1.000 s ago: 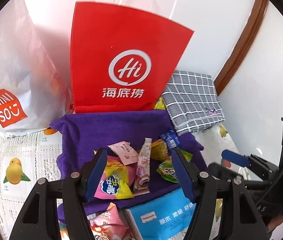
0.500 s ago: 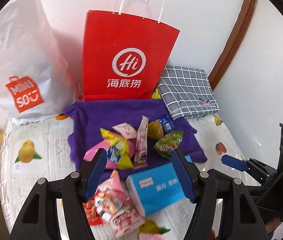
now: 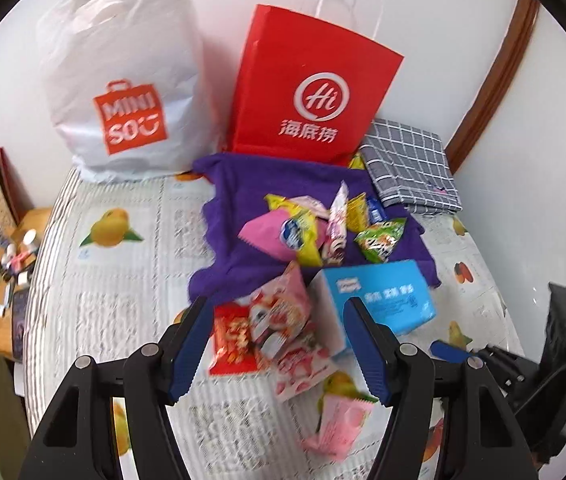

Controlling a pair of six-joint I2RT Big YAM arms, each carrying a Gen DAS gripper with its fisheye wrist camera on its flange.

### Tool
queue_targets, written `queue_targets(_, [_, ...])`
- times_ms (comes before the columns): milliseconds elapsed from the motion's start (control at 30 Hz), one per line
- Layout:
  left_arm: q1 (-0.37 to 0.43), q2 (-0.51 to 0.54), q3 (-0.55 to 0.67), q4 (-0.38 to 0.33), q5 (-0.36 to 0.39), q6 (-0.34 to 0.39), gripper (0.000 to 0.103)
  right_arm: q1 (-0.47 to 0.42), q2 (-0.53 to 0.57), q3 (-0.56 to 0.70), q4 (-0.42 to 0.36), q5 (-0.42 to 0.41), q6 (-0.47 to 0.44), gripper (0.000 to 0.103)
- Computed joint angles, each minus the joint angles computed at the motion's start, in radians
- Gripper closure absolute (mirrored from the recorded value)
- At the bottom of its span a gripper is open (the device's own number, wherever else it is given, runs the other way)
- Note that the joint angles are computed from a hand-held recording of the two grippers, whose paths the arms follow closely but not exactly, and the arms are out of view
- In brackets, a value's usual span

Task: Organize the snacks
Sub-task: 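Move both open grippers back toward the snack pile, then grasp the pink peach-flavour packet with the right gripper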

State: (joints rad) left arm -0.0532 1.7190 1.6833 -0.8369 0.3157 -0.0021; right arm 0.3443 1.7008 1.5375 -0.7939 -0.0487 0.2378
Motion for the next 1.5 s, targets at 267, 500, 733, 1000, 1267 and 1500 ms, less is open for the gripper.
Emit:
queue_targets(267, [0.019,-0.045,-0.100,0.028,-0.007,0.004,0.038,0.024,0.023,-0.058,-0.010,-0.111,0.068,0.054])
queue_targets(500, [0.033,-0.058,-0.136,0.038,-0.002,0.003,0.038,0.058,0.033,-0.082,-0.011,-0.184,0.114,0.054])
queue_targets(733, [0.062,-0.070,-0.169,0.044,-0.005,0.006,0.038,0.099,0.097,-0.020,-0.021,-0.165,0.151,0.054])
queue_targets(1000, [0.078,-0.061,-0.181,0.046,-0.010,-0.002,0.038,0.163,0.141,0.029,-0.034,0.044,0.058,0.064])
queue_targets(1267, [0.039,-0.022,-0.190,0.065,-0.026,0.011,0.038,0.089,0.048,-0.107,0.064,0.114,0.026,0.068])
queue_targets(1500, [-0.001,0.044,-0.160,0.089,-0.137,-0.001,0.038,-0.007,-0.011,-0.206,0.120,0.180,-0.001,0.068])
